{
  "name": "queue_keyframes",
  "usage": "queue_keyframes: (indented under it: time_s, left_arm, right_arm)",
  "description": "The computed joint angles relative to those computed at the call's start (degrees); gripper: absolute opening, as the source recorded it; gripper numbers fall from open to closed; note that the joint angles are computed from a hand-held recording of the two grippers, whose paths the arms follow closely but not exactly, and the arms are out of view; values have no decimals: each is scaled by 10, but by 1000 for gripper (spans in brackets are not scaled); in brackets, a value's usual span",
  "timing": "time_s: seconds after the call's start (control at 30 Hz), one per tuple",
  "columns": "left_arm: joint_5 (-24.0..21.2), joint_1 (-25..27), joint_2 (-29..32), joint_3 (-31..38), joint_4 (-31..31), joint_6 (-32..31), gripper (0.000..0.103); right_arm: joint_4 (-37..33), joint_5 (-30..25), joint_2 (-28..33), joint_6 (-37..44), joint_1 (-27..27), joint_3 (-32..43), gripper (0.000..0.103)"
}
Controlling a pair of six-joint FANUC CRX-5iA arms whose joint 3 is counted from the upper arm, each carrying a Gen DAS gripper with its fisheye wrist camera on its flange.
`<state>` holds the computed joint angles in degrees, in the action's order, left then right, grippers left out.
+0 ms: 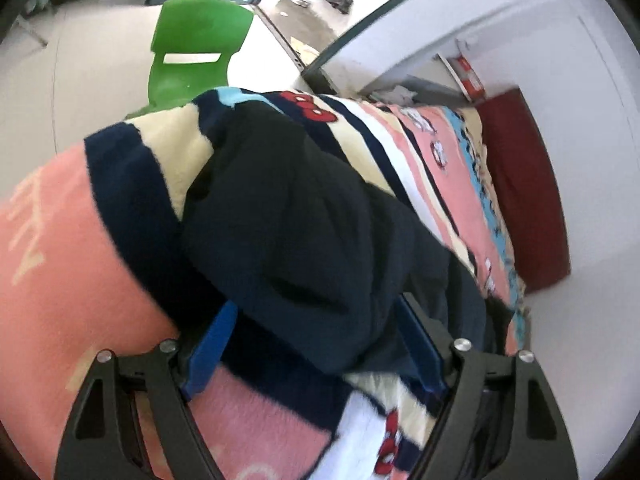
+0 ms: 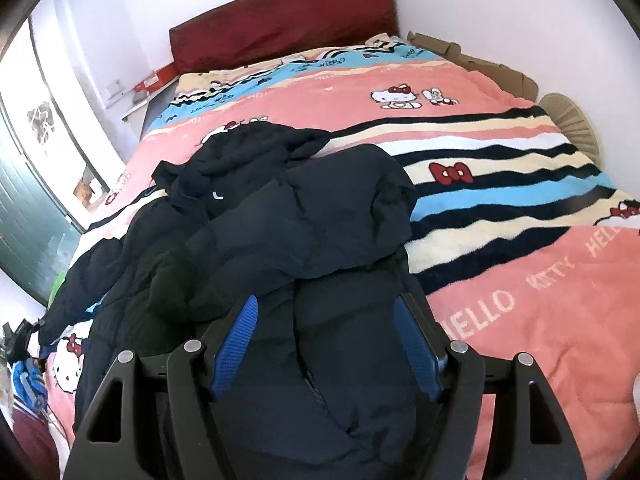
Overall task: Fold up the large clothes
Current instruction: 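Grasp the other sleeve with the left gripper and lift it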
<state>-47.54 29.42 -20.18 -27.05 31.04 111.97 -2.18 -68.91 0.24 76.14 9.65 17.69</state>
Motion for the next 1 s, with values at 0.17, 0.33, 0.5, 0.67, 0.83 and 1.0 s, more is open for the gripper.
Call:
queue_keyframes:
  time_s: [0.17, 0.33, 0.5, 0.67, 0.83, 1.0]
  left_arm:
    - [38, 9, 6, -10, 15, 40, 60]
    - [67, 17, 3, -50, 81, 20, 22]
    - [71, -3, -6, -17, 32, 19, 11]
    - [58, -24, -11, 35, -24, 39, 11]
    - [48, -66, -8, 101, -83, 68, 10]
    - [39, -146, 17, 196, -158, 103, 10]
  right_arm:
    - [15, 1, 4, -5, 6, 5, 70]
    - [17, 3, 5, -8, 3, 2, 70]
    - [2, 3, 5, 1, -6, -3, 70]
    - [-17, 13, -4, 15, -17, -11, 70]
    - [-45, 25, -17, 35, -37, -23, 70]
    - [-78, 30, -25, 68, -61, -28, 70]
